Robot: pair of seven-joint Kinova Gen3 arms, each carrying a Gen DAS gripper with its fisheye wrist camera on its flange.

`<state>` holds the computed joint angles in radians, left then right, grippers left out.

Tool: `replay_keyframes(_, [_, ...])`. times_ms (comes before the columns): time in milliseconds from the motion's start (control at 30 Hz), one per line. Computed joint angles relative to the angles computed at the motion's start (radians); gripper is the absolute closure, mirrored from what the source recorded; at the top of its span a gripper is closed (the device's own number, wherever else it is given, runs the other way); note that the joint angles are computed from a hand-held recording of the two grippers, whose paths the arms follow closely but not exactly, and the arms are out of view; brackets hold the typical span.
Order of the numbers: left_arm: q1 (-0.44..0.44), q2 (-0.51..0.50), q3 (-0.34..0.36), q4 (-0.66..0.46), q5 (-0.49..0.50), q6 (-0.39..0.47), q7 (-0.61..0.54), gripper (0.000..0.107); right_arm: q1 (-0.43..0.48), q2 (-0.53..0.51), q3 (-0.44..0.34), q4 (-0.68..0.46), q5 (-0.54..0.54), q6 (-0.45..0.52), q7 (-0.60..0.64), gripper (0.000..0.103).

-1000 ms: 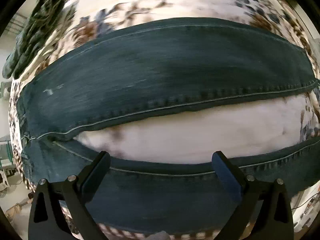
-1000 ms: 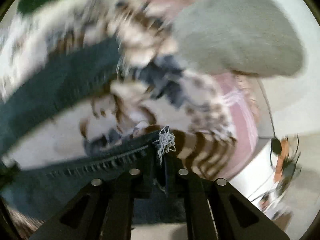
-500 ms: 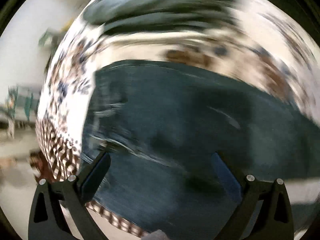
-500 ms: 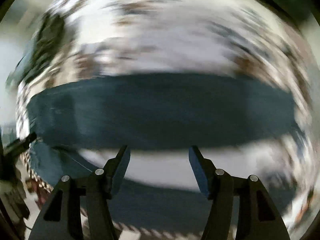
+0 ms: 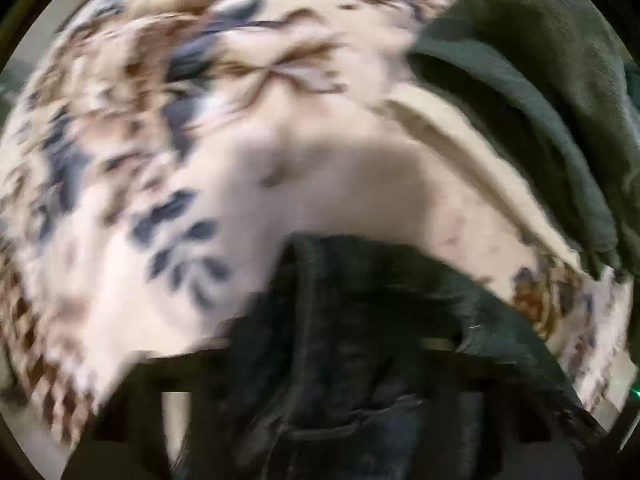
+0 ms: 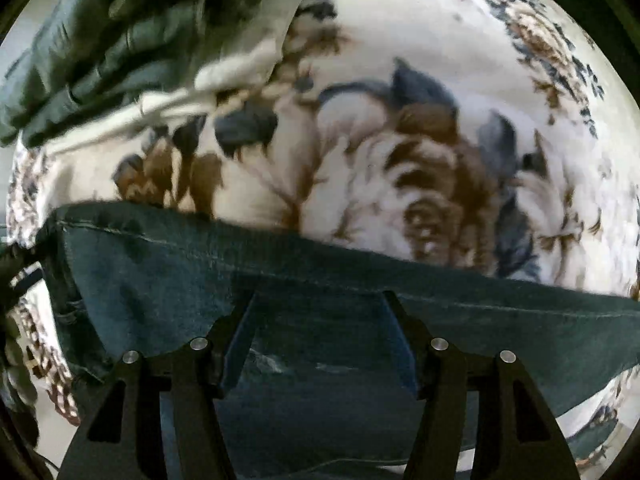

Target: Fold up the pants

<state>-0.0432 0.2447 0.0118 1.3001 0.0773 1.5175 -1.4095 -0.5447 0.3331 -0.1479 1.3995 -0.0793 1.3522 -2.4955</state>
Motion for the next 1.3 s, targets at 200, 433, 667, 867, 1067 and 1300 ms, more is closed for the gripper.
replay_keyframes(200, [0.116, -0.033, -0.168, 0.019, 0.067, -0.047, -0.221, 0.103, -0.014, -0.027, -0.003, 0.049, 0.013, 0.017, -0.033, 0.039])
replay_keyframes(433, [0.157, -0.026, -0.188, 0.057, 0.02, -0.046, -0.248, 0.099, 0.033, -0.103, -0.001, 0.112, -0.007, 0.023, -0.008, 0.039])
replay_keyframes(667, [0.344, -0.218, -0.082, 0.05, -0.069, 0.071, -0.123, 0.01, 0.264, -0.309, -0.023, 0.278, -0.137, -0.044, 0.196, 0.02])
replay_keyframes(867, [0.554, 0.018, 0.108, -0.206, -0.149, 0.099, -0.048, 0.009, 0.516, -0.457, -0.082, 0.321, -0.046, 0.161, 0.44, 0.019])
replay_keyframes(1067, [0.821, 0.296, 0.052, -0.424, -0.211, 0.114, -0.262, 0.009, 0.527, -0.415, -0.025, 0.382, 0.149, 0.234, 0.684, 0.018])
replay_keyframes(1300, [0.877, 0.539, 0.089, -0.698, -0.224, 0.359, -0.376, 0.041, 0.831, -0.204, -0.288, 0.399, 0.134, 0.128, 0.969, 0.031])
